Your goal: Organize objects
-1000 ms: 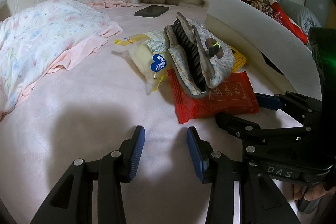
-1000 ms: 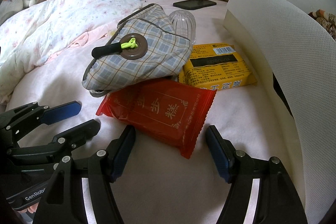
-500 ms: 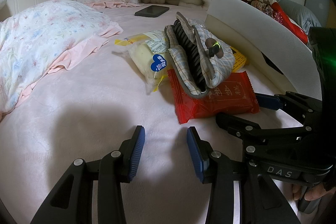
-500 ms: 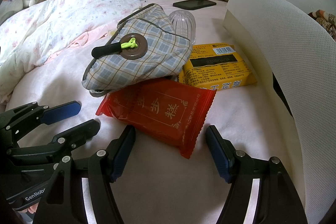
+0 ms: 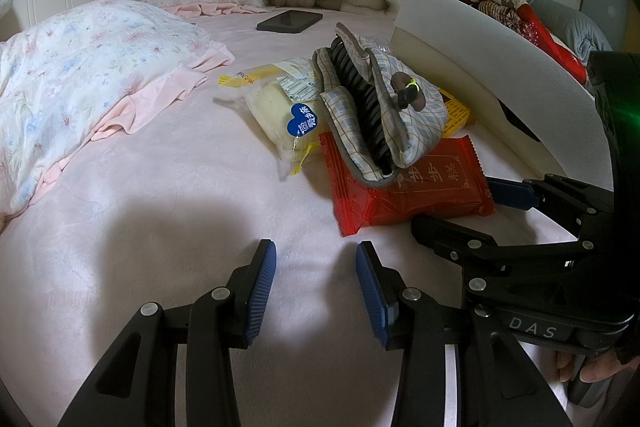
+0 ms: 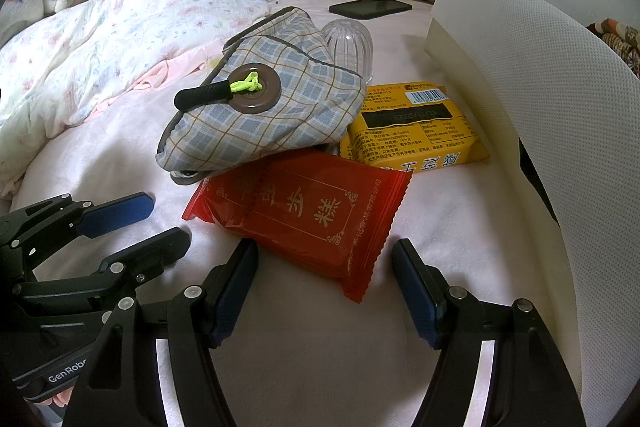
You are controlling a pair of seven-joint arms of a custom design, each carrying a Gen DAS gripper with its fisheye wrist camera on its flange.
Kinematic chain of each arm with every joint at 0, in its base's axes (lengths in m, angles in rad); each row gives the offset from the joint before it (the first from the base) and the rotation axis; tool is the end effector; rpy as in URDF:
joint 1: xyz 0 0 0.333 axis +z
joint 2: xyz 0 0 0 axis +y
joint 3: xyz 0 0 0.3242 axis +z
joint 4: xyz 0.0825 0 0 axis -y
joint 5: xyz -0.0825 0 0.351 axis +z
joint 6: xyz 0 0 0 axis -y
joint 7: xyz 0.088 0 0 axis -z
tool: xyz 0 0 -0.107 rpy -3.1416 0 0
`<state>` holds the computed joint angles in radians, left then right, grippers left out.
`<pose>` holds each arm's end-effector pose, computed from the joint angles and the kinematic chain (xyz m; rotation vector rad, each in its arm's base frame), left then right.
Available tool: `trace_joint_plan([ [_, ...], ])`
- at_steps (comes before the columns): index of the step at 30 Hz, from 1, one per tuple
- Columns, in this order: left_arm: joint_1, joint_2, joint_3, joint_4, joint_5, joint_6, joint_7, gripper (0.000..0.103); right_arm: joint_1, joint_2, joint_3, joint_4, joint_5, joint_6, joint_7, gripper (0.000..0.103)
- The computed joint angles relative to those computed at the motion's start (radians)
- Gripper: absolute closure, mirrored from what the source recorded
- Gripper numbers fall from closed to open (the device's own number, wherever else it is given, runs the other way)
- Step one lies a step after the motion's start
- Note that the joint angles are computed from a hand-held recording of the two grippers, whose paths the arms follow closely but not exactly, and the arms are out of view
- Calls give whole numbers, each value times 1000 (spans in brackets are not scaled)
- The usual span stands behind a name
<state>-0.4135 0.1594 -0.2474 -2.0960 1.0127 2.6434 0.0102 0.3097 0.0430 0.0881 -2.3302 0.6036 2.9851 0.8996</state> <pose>0.4399 -0.3642 0.4102 -1.9197 1.7462 -0.7241 0.4988 0.1660 0.4126 -2.1859 1.2980 -0.3958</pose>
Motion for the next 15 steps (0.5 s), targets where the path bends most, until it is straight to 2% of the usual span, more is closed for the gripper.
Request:
trace_joint_plan([
  [15, 3, -3, 1, -2, -4, -5, 10, 63, -1, 0, -3, 0, -18, 0, 14, 33],
])
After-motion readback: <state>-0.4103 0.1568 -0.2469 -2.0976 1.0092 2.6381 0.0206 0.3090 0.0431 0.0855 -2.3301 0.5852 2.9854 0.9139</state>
